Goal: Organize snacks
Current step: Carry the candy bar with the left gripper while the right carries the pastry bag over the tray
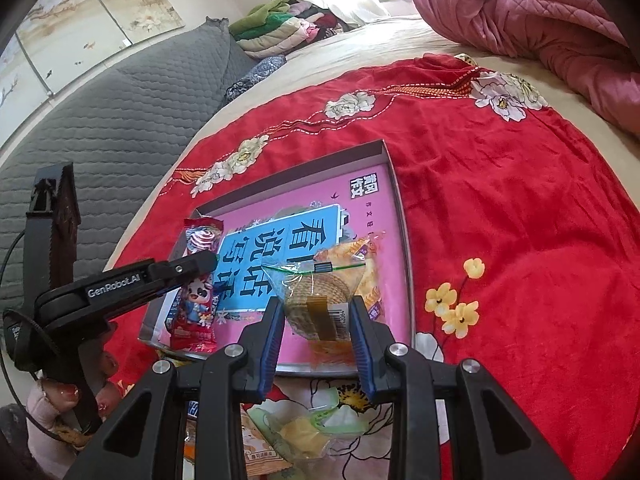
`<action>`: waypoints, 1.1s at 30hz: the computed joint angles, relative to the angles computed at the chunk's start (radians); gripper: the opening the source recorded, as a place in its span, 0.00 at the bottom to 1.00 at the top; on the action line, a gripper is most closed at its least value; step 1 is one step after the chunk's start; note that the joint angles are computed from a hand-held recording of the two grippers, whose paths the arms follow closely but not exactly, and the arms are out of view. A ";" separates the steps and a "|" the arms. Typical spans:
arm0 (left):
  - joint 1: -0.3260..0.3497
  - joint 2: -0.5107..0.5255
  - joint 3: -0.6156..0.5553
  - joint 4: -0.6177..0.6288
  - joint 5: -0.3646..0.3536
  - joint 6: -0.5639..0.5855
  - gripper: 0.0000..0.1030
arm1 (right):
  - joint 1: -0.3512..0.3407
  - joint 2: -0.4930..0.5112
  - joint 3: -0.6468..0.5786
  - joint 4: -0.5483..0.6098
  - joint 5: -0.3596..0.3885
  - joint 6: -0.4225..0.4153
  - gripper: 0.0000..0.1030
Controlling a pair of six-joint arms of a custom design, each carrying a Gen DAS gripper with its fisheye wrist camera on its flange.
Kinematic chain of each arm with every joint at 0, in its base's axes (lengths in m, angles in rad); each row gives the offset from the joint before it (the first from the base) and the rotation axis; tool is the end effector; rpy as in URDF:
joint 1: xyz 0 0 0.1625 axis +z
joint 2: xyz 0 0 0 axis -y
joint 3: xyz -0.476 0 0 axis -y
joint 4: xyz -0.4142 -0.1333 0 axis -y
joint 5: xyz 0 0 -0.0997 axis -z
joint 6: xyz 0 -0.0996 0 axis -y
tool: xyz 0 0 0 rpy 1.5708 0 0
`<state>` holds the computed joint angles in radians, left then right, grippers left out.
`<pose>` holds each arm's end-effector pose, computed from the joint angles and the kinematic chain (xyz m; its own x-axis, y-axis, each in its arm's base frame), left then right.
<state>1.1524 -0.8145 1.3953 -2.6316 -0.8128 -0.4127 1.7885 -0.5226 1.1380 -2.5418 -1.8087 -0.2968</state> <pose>-0.1385 -0.8082 0.2633 -0.8706 -0.3205 -0.3734 0.0122 0.7444 -0.6676 0.2968 -0.8334 0.1049 -0.8651 -0.3918 0.3131 -0.4763 0.8373 -0.2683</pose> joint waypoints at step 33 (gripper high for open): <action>0.032 0.019 -0.010 0.035 -0.025 -0.034 0.25 | 0.018 0.041 -0.016 0.048 0.028 -0.088 0.32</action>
<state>1.1849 -0.7956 1.3849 -2.5965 -0.8374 -0.4467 1.8062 -0.4814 1.1218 -2.4936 -1.7805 -0.3851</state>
